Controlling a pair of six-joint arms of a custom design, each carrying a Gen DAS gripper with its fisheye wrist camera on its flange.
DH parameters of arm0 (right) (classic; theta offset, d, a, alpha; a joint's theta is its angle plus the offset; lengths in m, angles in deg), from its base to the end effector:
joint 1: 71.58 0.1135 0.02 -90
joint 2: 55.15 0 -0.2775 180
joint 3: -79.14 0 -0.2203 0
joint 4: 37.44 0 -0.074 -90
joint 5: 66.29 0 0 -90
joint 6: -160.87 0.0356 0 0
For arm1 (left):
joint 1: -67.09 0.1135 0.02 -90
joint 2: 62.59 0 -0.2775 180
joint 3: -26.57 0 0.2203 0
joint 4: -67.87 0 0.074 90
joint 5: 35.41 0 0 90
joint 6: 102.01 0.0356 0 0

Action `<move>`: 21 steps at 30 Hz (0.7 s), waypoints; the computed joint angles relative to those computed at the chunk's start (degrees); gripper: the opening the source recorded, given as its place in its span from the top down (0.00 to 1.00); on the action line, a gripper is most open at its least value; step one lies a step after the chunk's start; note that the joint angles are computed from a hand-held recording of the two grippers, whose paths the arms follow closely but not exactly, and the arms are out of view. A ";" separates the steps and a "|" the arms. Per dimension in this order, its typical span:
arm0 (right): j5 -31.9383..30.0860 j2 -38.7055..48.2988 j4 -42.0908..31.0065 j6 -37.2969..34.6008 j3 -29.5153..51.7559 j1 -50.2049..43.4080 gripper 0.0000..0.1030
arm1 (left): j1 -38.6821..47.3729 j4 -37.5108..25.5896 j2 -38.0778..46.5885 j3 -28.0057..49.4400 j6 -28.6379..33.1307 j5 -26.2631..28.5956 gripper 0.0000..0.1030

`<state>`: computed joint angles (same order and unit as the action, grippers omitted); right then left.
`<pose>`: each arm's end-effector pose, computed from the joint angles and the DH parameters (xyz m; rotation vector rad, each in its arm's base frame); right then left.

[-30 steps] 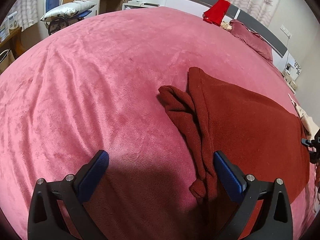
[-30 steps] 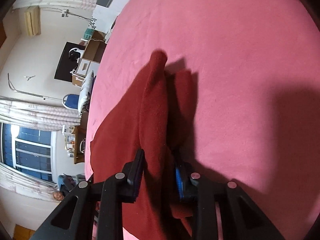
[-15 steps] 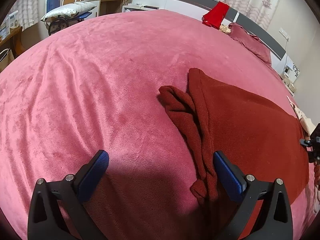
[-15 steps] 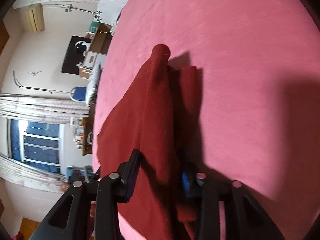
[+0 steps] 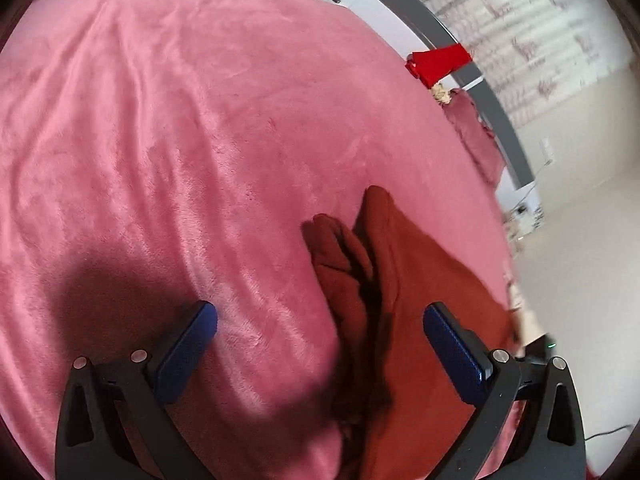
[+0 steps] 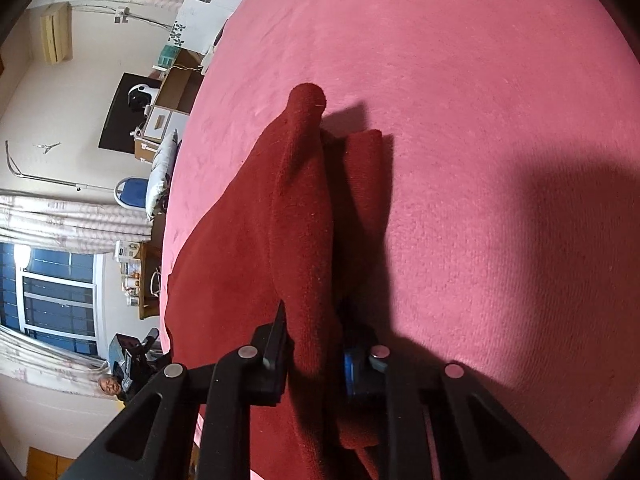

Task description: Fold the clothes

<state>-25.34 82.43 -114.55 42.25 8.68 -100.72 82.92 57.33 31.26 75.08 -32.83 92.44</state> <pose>0.3571 -0.1683 0.1032 0.1745 2.6749 1.2408 0.2472 0.0474 0.1491 -0.5245 2.4017 -0.8701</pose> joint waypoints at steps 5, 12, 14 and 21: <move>-0.39 0.83 -0.98 -0.66 1.01 -0.37 0.82 | 1.37 4.23 1.90 -1.68 -1.91 11.46 0.57; -1.40 0.94 -0.58 -1.36 0.59 -0.69 0.82 | -1.55 6.19 8.82 -0.48 -3.78 13.66 0.63; -1.63 0.96 -0.62 -1.23 0.62 -0.55 0.82 | -0.84 6.73 9.97 -0.12 -4.66 14.58 0.63; -1.88 0.65 -0.18 -0.56 0.27 -0.21 0.82 | 3.78 -5.20 6.72 1.21 5.21 13.26 0.63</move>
<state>-27.22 83.08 -114.72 41.69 8.94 -100.93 86.69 52.13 37.98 76.30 -27.62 105.69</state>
